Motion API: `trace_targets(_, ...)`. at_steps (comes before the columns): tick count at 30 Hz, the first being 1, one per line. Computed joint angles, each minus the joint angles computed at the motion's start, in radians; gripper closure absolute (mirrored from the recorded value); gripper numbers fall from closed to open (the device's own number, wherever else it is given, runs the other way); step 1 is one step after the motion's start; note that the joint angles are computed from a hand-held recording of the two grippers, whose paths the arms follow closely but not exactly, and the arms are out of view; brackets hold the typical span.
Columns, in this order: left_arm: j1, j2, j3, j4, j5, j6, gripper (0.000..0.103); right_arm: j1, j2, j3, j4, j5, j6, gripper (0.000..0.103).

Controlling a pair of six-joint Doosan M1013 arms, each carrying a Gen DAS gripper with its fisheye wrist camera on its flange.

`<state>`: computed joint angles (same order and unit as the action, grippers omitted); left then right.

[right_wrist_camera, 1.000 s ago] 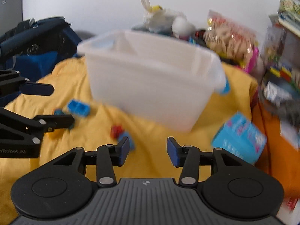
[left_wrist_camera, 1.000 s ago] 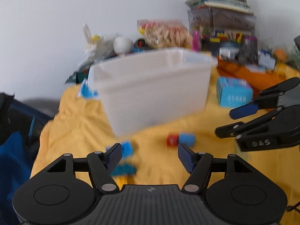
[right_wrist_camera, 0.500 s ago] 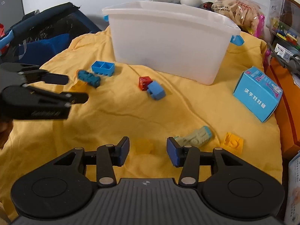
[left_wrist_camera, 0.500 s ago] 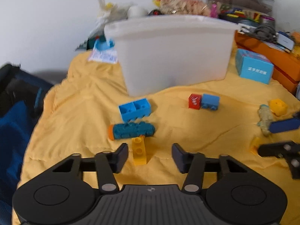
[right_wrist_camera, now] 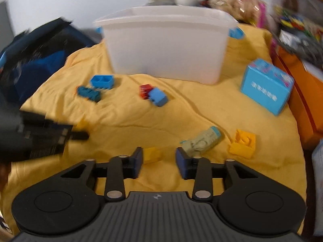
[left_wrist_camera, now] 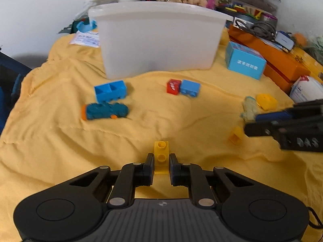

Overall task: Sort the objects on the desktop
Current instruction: 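Grasp a small yellow brick with the left gripper while the right grasps a yellow cube, then carry both yellow pieces over the white bin and open both grippers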

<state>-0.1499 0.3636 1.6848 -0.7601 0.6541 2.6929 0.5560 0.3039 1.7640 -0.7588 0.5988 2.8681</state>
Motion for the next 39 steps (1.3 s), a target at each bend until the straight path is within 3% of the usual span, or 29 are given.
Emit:
trace_targets(10, 0.002, 0.0, 0.004, -0.007, -0.001, -0.008, 0.085, -0.004, 0.04, -0.027, 0.095, -0.039, -0.159, 0.075)
trace_targets(21, 0.007, -0.002, -0.002, -0.057, 0.009, 0.023, 0.086, -0.003, 0.033, -0.021, 0.069, -0.046, -0.157, 0.085)
trace_targets(31, 0.001, -0.001, -0.099, -0.17, 0.033, 0.07, 0.086, -0.027, 0.011, -0.057, -0.06, -0.014, -0.138, 0.085)
trace_targets(39, -0.024, 0.027, -0.215, -0.248, -0.009, 0.136, 0.086, -0.058, 0.015, -0.115, -0.201, -0.003, -0.121, 0.085)
